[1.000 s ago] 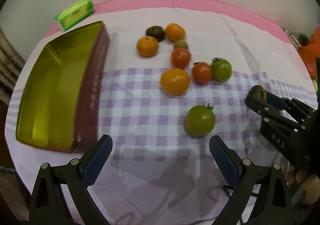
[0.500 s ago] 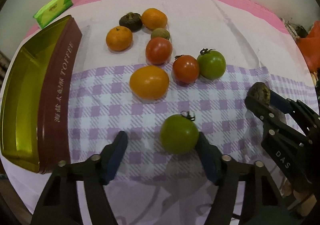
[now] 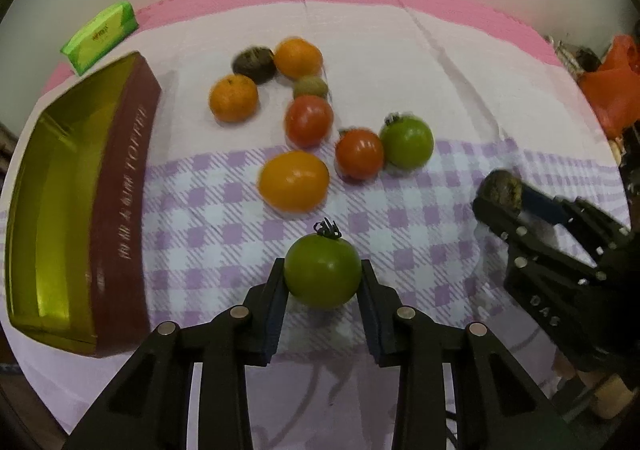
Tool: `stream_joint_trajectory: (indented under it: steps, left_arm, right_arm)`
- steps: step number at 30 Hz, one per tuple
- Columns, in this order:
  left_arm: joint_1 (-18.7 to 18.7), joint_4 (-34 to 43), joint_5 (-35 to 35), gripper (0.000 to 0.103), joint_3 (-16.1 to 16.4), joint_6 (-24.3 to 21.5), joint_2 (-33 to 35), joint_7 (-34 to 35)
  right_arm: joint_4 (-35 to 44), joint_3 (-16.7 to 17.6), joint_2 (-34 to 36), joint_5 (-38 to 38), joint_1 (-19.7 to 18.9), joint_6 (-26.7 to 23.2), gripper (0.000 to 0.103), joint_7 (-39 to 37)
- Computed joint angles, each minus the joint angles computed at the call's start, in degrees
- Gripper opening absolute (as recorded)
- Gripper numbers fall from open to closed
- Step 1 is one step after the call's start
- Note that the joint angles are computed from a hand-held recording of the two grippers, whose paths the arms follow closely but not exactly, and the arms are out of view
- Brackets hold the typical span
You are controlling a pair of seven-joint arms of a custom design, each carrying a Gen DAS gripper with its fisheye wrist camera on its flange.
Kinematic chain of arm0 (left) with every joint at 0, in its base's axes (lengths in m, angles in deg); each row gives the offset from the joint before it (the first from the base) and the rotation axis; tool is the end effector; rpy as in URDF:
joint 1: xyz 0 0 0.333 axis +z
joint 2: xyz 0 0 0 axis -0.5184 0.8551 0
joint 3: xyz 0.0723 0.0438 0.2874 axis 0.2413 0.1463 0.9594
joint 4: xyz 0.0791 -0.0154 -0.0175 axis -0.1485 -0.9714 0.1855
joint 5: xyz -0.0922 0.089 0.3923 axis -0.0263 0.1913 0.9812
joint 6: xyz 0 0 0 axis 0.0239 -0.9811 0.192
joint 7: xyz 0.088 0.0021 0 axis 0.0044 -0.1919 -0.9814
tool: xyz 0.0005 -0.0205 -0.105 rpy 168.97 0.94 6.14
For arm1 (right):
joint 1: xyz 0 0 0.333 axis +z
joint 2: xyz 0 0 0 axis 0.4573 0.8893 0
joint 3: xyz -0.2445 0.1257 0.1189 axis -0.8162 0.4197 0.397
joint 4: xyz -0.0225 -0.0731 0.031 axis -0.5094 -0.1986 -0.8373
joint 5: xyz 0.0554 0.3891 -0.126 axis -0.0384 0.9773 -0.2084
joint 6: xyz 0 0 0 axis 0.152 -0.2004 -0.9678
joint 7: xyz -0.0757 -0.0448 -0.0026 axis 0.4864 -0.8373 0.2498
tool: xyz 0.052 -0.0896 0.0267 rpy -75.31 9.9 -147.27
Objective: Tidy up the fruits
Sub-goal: 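Carry both fruits into the tin tray and open both tools to release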
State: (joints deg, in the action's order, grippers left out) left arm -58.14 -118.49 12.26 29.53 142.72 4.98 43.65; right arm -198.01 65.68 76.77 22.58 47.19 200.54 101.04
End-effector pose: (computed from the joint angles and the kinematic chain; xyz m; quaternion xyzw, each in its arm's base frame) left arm 0.5402 -0.4169 0.3514 -0.6878 0.7011 -0.1542 0.1074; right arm 0.5488 0.2209 0.3197 -0.7651 0.5718 -0.1775 0.2368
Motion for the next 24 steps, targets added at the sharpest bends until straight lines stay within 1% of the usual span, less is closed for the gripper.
stream_joint_trajectory:
  steps: [3,6,8,10,12,15,16,19,24]
  left_arm:
    - [0.3,-1.9,2.1,0.035,1.0,0.3,-2.9,-1.4]
    - [1.5,-4.8,5.2,0.035,1.9,0.1,-6.8,-3.8]
    - [2.9,-6.8,7.9,0.035,2.6,-1.0,-9.3,-5.9]
    - [4.3,-8.9,10.1,0.035,2.6,-2.5,-11.5,-7.6]
    - [6.3,-10.2,11.3,0.035,2.5,-4.9,-12.8,-8.5]
    - [9.1,-12.7,11.2,0.035,2.4,-7.9,-14.1,-8.6]
    - [9.9,-13.0,10.8,0.035,2.3,-8.3,-14.1,-8.1]
    - [12.4,-15.7,8.3,0.035,2.3,-8.4,-14.7,-7.5]
    - [14.1,-17.7,6.0,0.035,1.9,-7.7,-14.7,-6.7]
  right_arm:
    - [0.0,-0.2,0.0,-0.3,0.2,0.0,0.039,0.3]
    - [0.0,-0.3,0.0,-0.5,0.3,0.0,0.039,0.5]
    - [0.0,-0.8,0.0,-1.6,0.7,0.0,0.039,1.2]
    - [0.0,-0.8,0.0,-1.8,0.6,0.0,0.039,1.3]
    - [0.0,-0.8,0.0,-2.0,0.6,0.0,0.039,1.5]
    - [0.1,-0.7,0.0,-2.0,0.5,-0.1,0.039,1.7]
    - [0.1,-0.6,0.1,-1.9,0.5,-0.2,0.039,1.6]
    - [0.5,-0.5,0.1,-1.7,0.4,-0.8,0.039,1.6]
    - [1.4,-0.3,0.4,-1.7,0.4,-2.3,0.039,2.1]
